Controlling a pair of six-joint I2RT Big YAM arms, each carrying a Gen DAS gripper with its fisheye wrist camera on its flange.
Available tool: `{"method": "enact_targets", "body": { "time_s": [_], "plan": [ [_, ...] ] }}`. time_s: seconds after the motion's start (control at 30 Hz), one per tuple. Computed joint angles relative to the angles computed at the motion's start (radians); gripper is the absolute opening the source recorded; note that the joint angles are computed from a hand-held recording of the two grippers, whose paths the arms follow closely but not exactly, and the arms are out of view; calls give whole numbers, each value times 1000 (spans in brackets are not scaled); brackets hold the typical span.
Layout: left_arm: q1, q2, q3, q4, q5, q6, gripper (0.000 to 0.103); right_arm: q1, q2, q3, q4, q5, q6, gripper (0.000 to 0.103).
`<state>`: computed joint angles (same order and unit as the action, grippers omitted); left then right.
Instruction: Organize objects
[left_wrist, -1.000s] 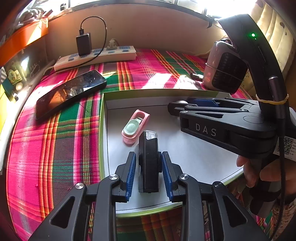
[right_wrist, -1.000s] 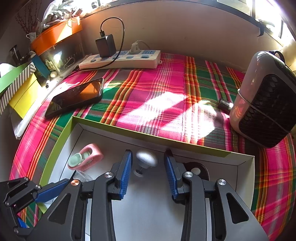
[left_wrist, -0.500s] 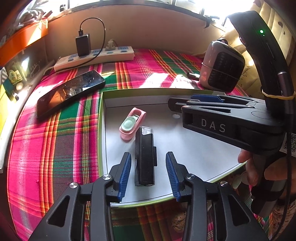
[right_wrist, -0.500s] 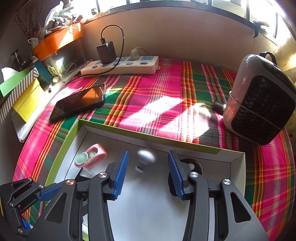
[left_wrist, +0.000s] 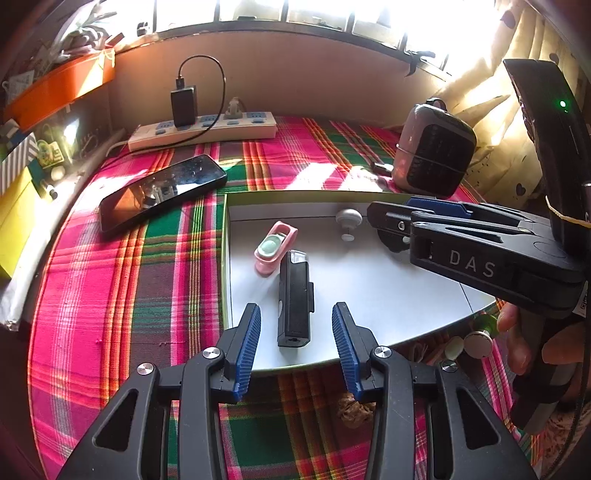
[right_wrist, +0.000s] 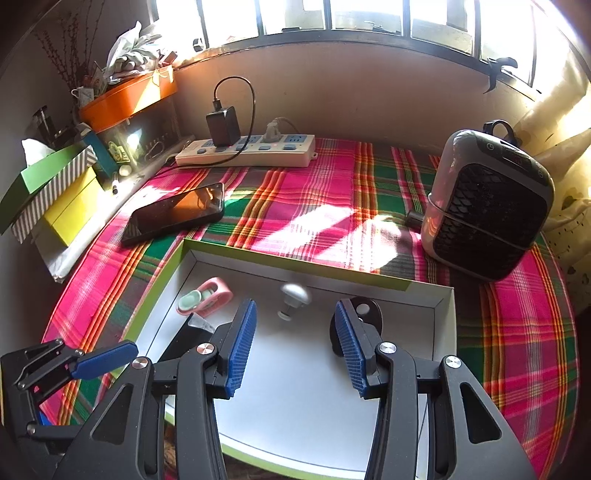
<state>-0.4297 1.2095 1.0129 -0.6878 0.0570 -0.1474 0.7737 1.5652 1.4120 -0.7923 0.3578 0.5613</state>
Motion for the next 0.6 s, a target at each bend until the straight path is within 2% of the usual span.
{"method": "enact_targets", "body": {
  "time_s": [0.43,0.6],
  "plan": [
    [6,-154,-107,33,22,-21,39,90,-149,-156,36,101,101,46],
    [5,-197,-143,38,51,-11,39,130,-210,-227,31,153,190,46]
  ]
}}
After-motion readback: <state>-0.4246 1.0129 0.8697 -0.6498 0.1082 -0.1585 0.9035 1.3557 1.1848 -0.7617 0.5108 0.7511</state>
